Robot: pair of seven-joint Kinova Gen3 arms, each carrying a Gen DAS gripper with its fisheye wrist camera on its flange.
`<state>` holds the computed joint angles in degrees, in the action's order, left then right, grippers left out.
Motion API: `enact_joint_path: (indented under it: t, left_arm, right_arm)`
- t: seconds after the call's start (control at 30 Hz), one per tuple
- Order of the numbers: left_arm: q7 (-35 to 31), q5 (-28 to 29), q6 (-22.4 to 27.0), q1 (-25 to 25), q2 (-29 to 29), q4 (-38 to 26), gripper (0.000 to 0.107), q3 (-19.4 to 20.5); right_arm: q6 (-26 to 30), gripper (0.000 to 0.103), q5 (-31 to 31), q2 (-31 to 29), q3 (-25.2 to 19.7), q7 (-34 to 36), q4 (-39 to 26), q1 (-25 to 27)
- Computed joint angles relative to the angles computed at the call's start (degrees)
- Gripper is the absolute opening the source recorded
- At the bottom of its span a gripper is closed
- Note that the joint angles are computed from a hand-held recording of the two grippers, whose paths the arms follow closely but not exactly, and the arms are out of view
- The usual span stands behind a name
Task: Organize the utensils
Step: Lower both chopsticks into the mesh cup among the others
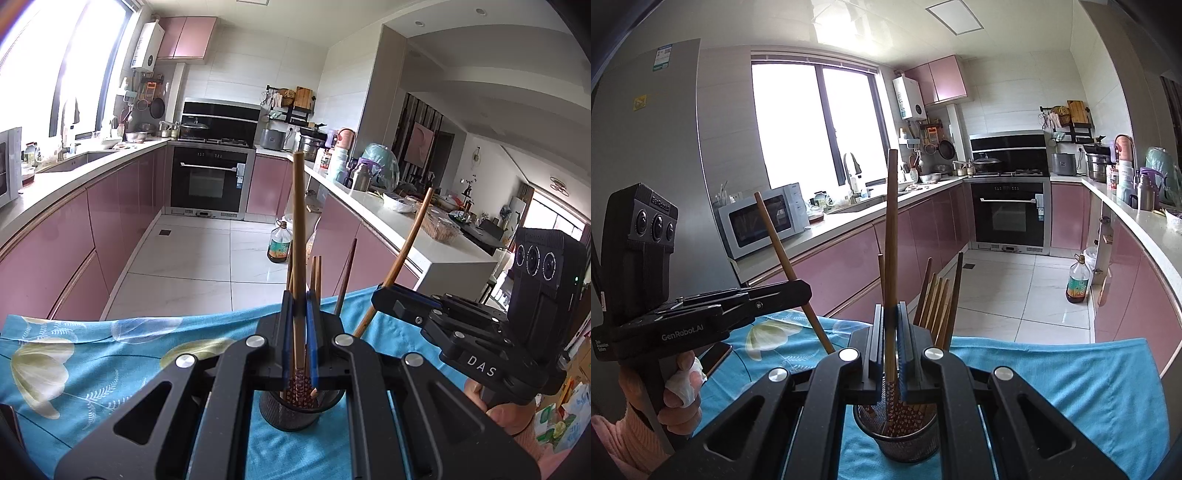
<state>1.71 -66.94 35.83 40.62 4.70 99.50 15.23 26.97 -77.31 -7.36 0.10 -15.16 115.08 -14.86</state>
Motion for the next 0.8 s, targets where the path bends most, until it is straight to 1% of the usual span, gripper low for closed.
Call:
enact_joint_path:
  t: [0.17, 0.33, 0.53, 0.8]
  left_arm:
    - [-1.53, 1.11, -0.36, -0.35, 0.37, -0.44, 0.007, -0.28]
    - [-2.63, 1.79, 0.42, 0.11, 1.32, -1.65, 0.007, -0.71]
    - [-5.38, 4.13, 0.22, 0.52, 2.25, -2.83, 0.007, -1.82]
    - [-7.13, 5.98, 0.46, 1.29, 2.94, -3.56, 0.007, -2.78]
  right_arm:
    - [-1.04, 0.006, 1.45, 0.14, -0.33, -1.58, -0.13, -0.34]
    - [-1.78, 0.006, 2.73, 0.65, -0.48, -2.93, -0.56, -0.75]
    - [-1.53, 0.006, 4.11, 1.45, -0.43, -4.48, -1.21, -0.71]
    - [-1.0, 0.006, 5.12, 2.21, -0.79, -5.4, -1.36, 0.0]
